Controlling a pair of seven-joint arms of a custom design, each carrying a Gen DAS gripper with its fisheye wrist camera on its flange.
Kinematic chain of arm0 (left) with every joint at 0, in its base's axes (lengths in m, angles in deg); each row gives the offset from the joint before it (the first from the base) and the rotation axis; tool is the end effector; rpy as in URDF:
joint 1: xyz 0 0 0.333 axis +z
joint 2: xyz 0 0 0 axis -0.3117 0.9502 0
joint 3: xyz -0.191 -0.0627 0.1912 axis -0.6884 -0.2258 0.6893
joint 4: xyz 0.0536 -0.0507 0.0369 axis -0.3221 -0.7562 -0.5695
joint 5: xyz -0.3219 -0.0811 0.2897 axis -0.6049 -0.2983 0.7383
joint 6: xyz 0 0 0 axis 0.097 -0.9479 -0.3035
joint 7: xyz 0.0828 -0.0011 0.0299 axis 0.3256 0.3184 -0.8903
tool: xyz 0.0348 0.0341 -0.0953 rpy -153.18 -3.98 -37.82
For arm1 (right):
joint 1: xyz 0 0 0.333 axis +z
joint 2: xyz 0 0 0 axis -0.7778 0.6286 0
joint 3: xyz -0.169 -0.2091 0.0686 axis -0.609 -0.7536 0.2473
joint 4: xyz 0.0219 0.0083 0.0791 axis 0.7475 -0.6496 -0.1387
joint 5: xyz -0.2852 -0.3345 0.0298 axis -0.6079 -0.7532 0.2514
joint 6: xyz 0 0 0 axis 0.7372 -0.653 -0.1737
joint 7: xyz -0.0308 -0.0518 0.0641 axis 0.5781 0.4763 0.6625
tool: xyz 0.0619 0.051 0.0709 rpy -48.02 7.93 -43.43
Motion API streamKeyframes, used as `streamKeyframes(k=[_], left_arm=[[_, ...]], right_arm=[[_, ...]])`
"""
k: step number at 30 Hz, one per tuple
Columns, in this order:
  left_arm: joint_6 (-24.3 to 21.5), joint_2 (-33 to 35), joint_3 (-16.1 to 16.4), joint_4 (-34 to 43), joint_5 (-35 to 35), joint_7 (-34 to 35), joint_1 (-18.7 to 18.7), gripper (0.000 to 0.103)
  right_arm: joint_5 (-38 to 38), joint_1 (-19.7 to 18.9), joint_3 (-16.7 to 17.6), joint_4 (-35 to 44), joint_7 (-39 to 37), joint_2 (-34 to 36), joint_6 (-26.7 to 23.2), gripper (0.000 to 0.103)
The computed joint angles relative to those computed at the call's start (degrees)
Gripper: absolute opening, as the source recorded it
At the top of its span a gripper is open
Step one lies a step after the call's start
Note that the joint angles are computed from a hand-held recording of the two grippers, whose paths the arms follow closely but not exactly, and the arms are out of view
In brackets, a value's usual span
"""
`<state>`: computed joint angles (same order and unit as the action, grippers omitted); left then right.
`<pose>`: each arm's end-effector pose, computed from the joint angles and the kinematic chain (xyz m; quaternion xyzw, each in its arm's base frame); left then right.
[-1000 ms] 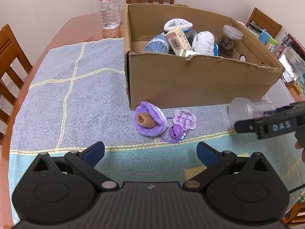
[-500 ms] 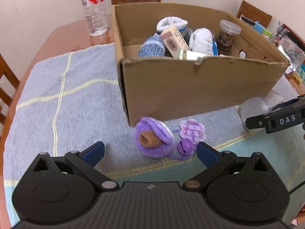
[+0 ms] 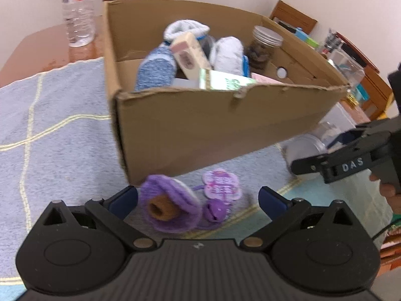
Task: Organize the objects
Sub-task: 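Grasp the purple knit toy with the left tool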
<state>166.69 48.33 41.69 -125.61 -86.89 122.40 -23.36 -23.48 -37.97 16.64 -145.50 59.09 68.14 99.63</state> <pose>0.5478 -0.1343 0.2749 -0.3890 0.8661 -0.3137 0.0164 0.4689 0.2007 0.2740 -0.6117 0.7652 -0.1439 0.1397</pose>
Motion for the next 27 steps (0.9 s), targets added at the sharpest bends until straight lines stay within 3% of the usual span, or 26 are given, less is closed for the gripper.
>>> streamKeyframes(k=[7,12,18,27], left_arm=[[-9.6,-2.6,1.4,-1.2,2.2,-2.4,0.5,0.102],[0.4,-4.2,0.8,-4.2,-0.4,-0.3,-1.9,0.101],[7.2,-4.2,0.6,-5.5,-5.5,1.7,-4.0,0.088],[11.4,-4.3,0.5,-6.2,-9.6,2.9,-5.5,0.069]], right_arm=[[1.0,0.0,-0.3,-0.4,-1.2,-0.2,0.5,0.103],[1.5,-0.4,-0.4,-0.7,-2.0,-0.1,1.2,0.103],[1.1,-0.6,-0.3,-0.8,-2.1,0.0,1.3,0.103],[0.5,-0.8,-0.2,-0.6,-2.2,0.4,1.8,0.103]])
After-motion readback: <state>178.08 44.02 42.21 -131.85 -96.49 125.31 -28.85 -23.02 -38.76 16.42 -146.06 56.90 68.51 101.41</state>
